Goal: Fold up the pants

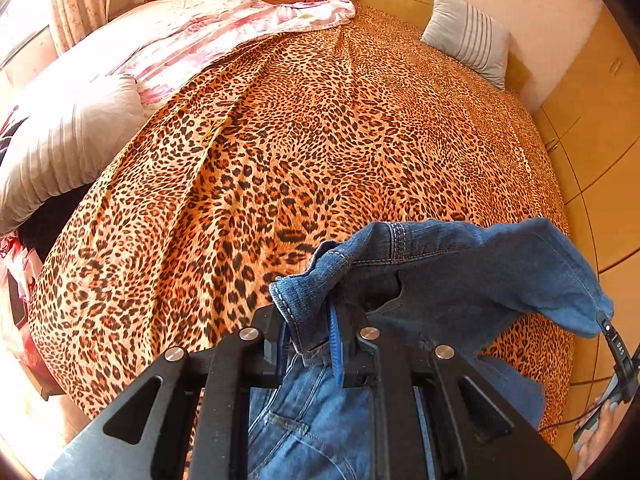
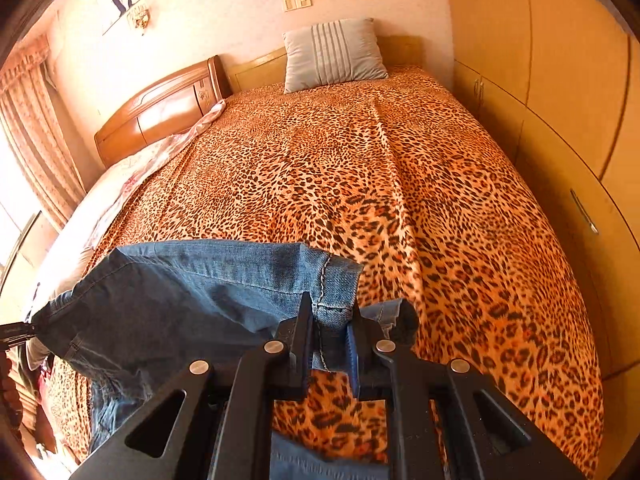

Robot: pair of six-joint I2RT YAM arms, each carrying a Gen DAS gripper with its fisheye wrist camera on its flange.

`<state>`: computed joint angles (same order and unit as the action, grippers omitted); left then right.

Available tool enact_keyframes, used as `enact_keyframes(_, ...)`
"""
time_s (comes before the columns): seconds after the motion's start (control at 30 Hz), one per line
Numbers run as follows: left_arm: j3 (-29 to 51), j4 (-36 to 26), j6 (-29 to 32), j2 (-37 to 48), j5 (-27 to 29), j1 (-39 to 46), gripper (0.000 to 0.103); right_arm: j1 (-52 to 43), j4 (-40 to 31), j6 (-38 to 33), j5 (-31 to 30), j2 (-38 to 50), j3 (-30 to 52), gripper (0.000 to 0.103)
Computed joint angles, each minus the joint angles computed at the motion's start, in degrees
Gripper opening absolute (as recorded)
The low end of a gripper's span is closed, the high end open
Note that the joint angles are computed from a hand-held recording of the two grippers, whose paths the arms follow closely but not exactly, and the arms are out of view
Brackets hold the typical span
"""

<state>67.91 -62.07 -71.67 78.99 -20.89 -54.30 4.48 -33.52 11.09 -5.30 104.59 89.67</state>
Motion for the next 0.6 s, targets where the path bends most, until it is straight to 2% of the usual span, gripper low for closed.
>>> enact_keyframes(0.13,-5.83,-2.20,-9.20,-4.68,0.11,-7.73,0.014,-2.57,3.64,2.77,-1.80,-15.74,-20.18,0.013)
enact_keyframes(0.27,-15.18,0.03,-19.22,-7.39,5.78,-15.26,0.014,-5.62,3.19,4.59,-2.31,-30.53,-38.05,0.017)
enact_keyframes(0.33,-20.91,4.39,-22.05,-6.48,11.19,-17.15,0.014,-7.10,1.28,4.31,-1.75,-34.45,-44.77,0.017)
enact_keyframes(0.4,-26.13,8.79,-24.98,-6.22,16.43,-18.87,0.014,-7.65,-0.90,3.46,0.53,-34.63,-49.00,0.017)
enact_keyframes(0.5,-30.21,9.03,-32.00,-10.50,18.61,-22.88,0.014,-9.03,-4.74,4.35,1.39,-37.60,-53.23,0.018)
enact_keyframes(0.57,-31.33,7.48,-37.52,-15.26,17.32,-26.23,0.014,-12.21,-7.23,4.72,-1.34,-42.24,-54.89,0.031)
enact_keyframes(0.6,-32.17,8.02,-39.22,-17.90,16.81,-27.07,0.014,-13.77,-8.63,5.13,-2.98,-44.27,-54.95,0.043)
